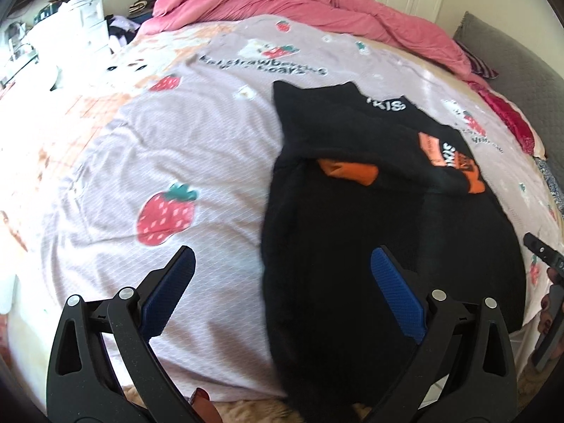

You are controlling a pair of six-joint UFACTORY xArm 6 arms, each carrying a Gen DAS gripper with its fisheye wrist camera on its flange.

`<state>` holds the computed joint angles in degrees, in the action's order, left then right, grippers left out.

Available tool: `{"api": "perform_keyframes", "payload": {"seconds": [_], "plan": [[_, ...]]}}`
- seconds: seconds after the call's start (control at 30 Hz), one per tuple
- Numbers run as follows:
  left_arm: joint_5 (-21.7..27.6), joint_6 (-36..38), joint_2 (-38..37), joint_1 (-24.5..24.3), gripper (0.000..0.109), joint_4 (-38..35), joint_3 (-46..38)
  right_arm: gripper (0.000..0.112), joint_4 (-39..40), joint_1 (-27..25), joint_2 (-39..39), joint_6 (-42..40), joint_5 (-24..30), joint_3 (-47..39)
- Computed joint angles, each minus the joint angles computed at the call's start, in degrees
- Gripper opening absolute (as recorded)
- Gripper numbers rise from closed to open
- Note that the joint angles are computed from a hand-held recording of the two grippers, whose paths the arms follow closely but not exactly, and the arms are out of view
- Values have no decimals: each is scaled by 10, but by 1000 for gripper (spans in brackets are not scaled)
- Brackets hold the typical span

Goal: Fold small clothes
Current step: 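Move both open grippers along the black shirt to its hem, then close both grippers on the shirt hem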

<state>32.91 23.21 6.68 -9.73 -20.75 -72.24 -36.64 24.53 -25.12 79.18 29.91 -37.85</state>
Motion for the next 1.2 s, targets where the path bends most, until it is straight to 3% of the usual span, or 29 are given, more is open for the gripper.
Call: {"api": "perform_keyframes", "payload": {"seconds": [0.53,0.87,1.1,1.2], "plan": [[54,85,-31,21,92,-71,62,98,21,31,-25,-25,47,15],[127,123,-51,34,66,-108,91,98,56,45,-68,-37,81,54],[176,137,-47,44,61,-128,92,98,80,53,-74,-54,87,67],[176,138,-49,43,56,-123,95,98,82,62,-81,-58,95,70]]}}
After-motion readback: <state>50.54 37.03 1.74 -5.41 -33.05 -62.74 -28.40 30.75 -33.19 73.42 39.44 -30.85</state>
